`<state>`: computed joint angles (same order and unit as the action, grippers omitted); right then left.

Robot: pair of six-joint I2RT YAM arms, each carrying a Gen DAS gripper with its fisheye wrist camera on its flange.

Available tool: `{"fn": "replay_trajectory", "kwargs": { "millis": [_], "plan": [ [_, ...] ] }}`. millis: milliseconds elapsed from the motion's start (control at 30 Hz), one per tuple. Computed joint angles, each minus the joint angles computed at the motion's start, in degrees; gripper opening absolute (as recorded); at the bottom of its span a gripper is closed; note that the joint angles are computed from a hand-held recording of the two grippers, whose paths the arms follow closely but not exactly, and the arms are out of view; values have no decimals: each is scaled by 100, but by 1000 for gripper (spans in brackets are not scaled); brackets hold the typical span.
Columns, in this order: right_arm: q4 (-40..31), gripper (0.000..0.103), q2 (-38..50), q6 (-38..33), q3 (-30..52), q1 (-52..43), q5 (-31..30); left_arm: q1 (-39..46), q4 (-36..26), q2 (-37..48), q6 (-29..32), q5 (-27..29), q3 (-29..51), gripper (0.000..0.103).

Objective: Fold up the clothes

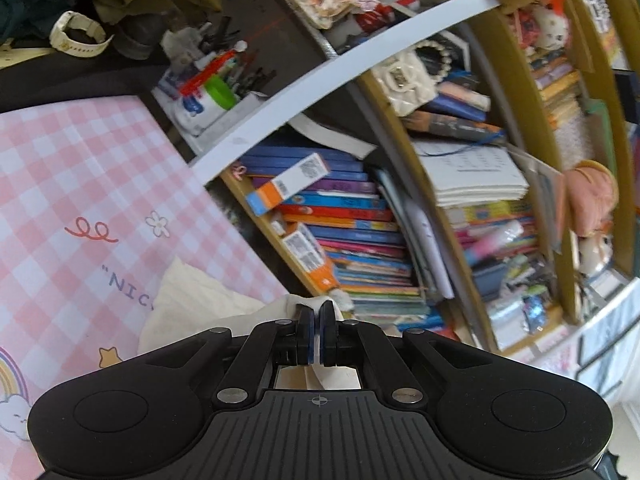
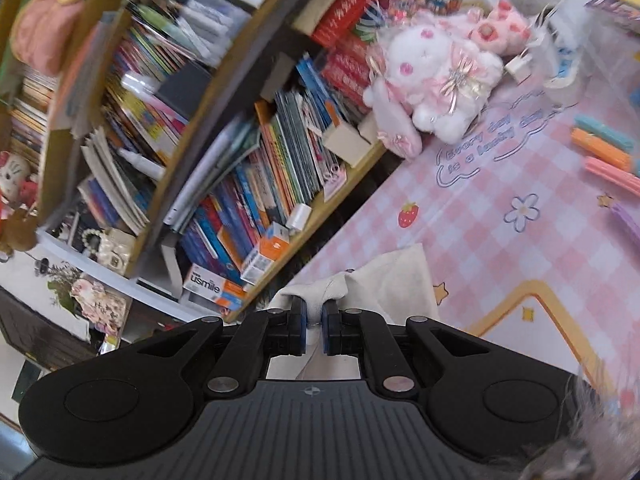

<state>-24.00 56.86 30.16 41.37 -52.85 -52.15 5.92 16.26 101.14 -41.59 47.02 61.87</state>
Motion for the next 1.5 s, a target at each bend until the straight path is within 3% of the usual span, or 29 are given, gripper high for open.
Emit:
{"fn": "replay_trajectory", "kwargs": {
  "millis": [167,400,500,733,867,933,1000,1033,1100,1133,1167,1200,1233,1333,1400,1500],
  "plan": [
    [676,8,1023,230,177,439,279,-260,-338,399,-9,-499,501,1],
    [1432,8,1838,896,244,886,729,-374,-919,1399,47,-564,1612,1],
    [1414,8,2242,999,470,1104,1009,-401,-1351,1904,116,-516,2219,1],
    [1151,8,3184,1010,1092,1508,1498,-515,-3450,3229,1002,-373,4319,1],
    [559,8,3743,685,1695,1578,1537,-578,-4768,3965,1683,-313,5731,1],
    [716,8,3831,868,1727,1554,1710,-524,-4284,3977,1272,-367,5606,1],
    [2577,7,3592,2441,890,1315,1932,-499,-3766,3918,493,-691,5232,1],
    [2875,6,3596,2664,725,1302,2042,-492,-3586,3913,100,-883,5091,2],
    [2593,12,3751,2717,872,1282,2198,-488,-3513,3979,-439,-1189,5034,11],
    [2469,17,3829,2752,939,1272,2272,-480,-3478,3961,-501,-1156,5005,20],
    [2101,18,3873,2457,1117,1303,2310,-463,-3314,3885,-579,-1069,4876,27],
    [1908,18,3780,2044,1178,1376,2478,-446,-3148,3811,-661,-983,4750,43],
    [1853,21,3662,1695,1170,1430,2559,-467,-3190,3710,-427,-1073,4723,51],
    [1408,35,3449,403,1426,1739,2653,-602,-3670,3416,859,-1632,4892,51],
    [934,39,3407,-1092,1766,2328,3242,-736,-4145,3379,1889,-1819,5261,51],
    [556,42,3433,-3366,2108,3224,4135,-1164,-4623,3101,4255,-2142,5279,51]
  ]
}}
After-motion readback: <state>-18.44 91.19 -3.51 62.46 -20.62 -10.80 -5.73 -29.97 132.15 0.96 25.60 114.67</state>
